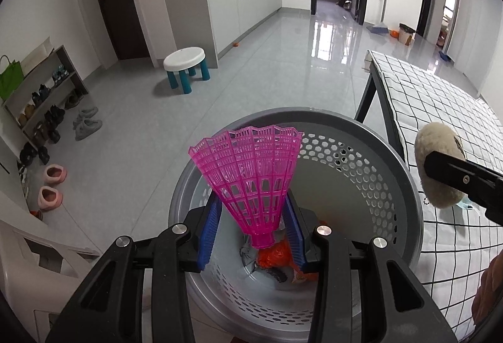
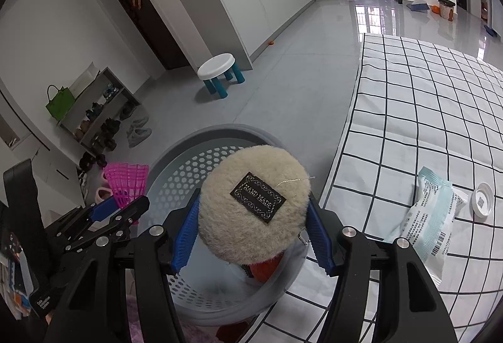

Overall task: Collect trash
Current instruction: 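Open both grippers over the grey basket to drop the shuttlecock and ball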

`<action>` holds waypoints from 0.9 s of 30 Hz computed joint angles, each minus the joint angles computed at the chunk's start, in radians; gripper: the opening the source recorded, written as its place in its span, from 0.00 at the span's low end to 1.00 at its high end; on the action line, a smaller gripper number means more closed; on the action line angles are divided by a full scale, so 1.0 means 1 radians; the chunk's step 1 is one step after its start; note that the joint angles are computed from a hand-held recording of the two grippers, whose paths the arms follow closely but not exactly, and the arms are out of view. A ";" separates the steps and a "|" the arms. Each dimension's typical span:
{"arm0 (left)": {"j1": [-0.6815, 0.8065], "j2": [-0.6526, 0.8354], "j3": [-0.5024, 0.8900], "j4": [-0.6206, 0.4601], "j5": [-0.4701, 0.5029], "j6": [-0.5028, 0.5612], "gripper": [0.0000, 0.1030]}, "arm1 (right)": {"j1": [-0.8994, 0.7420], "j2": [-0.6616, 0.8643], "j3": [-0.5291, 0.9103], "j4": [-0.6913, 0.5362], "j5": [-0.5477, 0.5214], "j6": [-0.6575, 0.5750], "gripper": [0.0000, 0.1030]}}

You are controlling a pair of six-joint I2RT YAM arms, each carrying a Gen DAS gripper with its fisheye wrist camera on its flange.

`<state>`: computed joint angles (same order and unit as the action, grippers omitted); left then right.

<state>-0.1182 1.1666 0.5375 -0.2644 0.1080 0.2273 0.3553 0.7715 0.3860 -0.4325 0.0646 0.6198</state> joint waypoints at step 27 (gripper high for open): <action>-0.025 0.062 0.019 0.008 -0.023 -0.015 0.41 | 0.042 0.093 0.015 0.063 -0.040 -0.037 0.59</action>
